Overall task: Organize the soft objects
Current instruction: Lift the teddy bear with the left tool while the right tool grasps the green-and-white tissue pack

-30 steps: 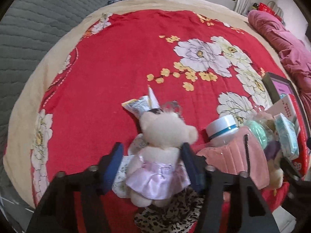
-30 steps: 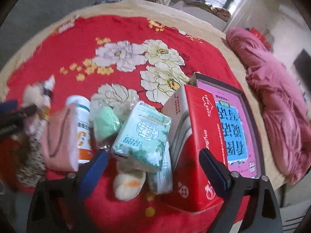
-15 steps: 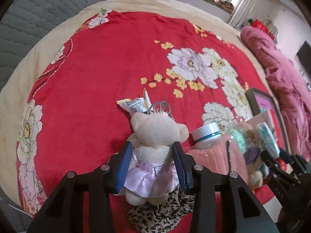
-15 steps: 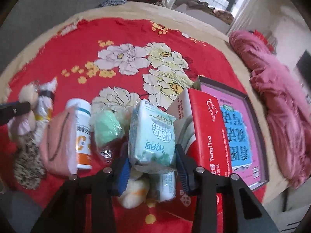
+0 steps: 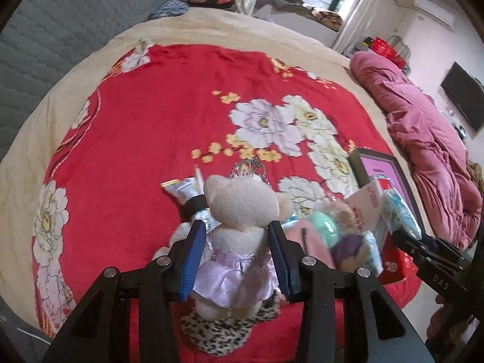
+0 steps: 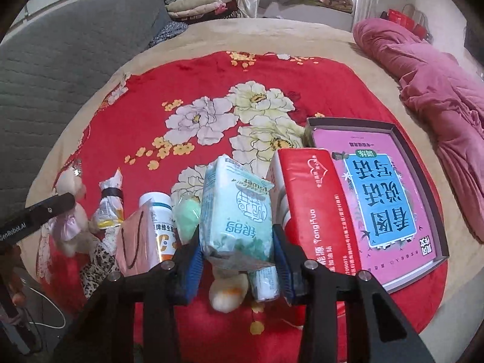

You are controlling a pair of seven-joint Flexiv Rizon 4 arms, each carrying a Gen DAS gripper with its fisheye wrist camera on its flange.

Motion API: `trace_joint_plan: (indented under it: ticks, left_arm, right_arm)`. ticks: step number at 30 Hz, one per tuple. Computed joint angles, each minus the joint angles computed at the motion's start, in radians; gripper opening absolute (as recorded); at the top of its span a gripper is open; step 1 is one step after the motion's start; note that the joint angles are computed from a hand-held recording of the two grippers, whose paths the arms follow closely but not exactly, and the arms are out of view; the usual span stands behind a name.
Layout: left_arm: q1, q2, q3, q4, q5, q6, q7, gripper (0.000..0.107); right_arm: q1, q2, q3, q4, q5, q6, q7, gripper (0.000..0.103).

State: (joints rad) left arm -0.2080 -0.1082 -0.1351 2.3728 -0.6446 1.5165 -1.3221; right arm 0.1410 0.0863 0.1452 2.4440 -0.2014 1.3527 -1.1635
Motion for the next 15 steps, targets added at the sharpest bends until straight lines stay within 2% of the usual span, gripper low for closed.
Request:
trace_joint_plan:
  ticks: [5, 11, 15]
  left_arm:
    - [-0.028, 0.017, 0.009, -0.021, 0.069, -0.023, -0.05, 0.044]
    - [-0.066, 0.022, 0.014, -0.06, 0.178, -0.059, -0.134, 0.044]
    - [-0.098, 0.011, 0.014, -0.107, 0.276, -0.085, -0.21, 0.044]
  right_arm:
    - [-0.014, 0.043, -0.003, 0.016, -0.01, -0.002, -0.002, 0.042]
    - [-0.003, 0.107, -0.034, 0.019, 0.102, -0.04, -0.106, 0.042]
    - [-0.022, 0.146, -0.051, 0.027, 0.135, -0.056, -0.153, 0.042]
